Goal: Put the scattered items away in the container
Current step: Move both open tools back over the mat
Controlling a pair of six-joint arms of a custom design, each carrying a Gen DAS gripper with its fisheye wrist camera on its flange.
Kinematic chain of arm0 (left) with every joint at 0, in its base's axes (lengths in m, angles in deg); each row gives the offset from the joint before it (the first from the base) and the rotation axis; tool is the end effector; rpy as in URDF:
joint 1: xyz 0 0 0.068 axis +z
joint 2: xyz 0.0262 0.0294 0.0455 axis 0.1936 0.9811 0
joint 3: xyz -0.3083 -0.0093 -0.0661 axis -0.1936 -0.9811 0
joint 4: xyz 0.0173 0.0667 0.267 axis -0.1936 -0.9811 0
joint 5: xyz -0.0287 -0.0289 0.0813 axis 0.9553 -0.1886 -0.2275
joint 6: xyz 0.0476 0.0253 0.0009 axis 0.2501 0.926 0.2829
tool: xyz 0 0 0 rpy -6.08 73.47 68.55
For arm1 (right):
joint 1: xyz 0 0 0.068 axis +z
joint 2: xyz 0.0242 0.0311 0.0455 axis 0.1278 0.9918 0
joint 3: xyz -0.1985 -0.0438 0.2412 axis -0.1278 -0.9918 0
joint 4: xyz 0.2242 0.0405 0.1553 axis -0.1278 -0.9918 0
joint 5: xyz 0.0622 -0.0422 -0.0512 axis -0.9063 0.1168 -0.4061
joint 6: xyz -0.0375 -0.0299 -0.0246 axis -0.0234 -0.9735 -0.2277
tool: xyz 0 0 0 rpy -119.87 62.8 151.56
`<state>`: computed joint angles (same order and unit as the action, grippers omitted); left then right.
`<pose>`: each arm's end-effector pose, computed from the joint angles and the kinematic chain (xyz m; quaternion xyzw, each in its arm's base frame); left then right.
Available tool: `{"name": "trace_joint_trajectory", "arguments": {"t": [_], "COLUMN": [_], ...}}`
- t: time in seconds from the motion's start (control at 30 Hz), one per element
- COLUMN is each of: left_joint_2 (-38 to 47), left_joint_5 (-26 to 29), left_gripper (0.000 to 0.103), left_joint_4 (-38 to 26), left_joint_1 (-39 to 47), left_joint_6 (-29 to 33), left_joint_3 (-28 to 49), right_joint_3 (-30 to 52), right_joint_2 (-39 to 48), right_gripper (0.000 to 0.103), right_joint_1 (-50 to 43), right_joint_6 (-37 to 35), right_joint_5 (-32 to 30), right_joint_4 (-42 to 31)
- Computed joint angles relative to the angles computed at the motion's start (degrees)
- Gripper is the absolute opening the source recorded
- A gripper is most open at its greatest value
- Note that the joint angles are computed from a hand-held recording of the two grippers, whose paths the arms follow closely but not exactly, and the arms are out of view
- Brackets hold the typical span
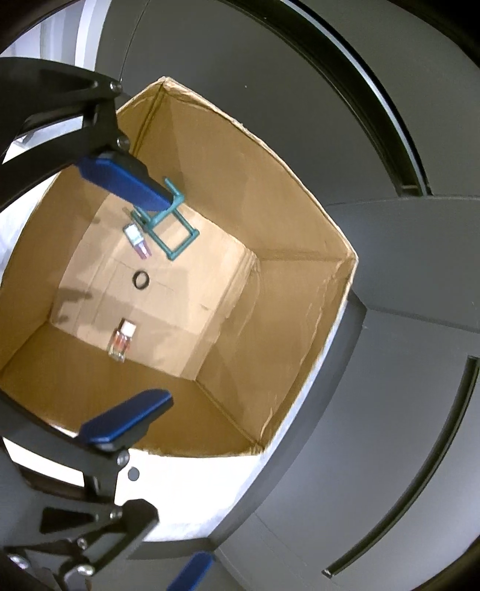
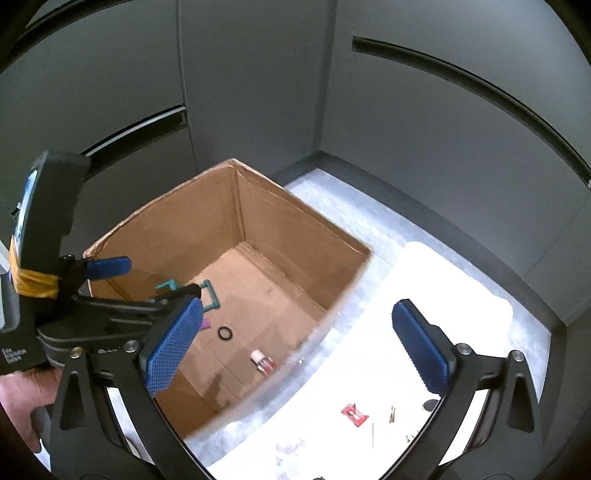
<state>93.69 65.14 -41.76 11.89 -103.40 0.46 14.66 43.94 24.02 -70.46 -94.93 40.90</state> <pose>0.2973 0.0086 0.3059 -0.2639 0.9224 -0.0018 0.2819 0.3584 0.1198 0.3617 -0.4126 0.8446 0.1264 0.3168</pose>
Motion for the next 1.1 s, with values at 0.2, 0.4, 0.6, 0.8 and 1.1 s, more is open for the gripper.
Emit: {"name": "trace_joint_trajectory", "arguments": {"t": [0.2, 0.4, 0.6, 0.8, 1.1], "left_joint_2": [1.0, 4.2, 9.8, 15.4, 22.7], "left_joint_5": [-3.5, -4.8, -5.1, -4.8, -3.2], "left_gripper": [0.103, 0.103, 0.103, 0.103, 0.103], "left_joint_4": [0.9, 0.0, -0.3, 1.1, 3.9], "left_joint_1": [-6.2, -13.3, -21.6, -26.8, -30.5], "left_joint_6": [-1.7, -3.3, -4.3, -5.1, -7.0], "left_joint_3": [2.2, 6.1, 10.8, 14.3, 13.1], "right_joint_3": [2.3, 4.8, 10.5, 15.4, 15.6], "right_joint_2": [1.6, 3.5, 7.9, 12.5, 16.7], "right_gripper": [0.103, 0.103, 0.103, 0.103, 0.103], "right_joint_1": [-7.1, -15.9, -25.1, -31.6, -37.1], "right_joint_6": [-2.3, -5.6, -9.0, -12.0, -17.2], "right_joint_5": [-1.5, -2.9, -3.9, -3.7, -2.2], "right_joint_4": [-3.2, -5.5, -8.7, -10.9, -9.6]}}
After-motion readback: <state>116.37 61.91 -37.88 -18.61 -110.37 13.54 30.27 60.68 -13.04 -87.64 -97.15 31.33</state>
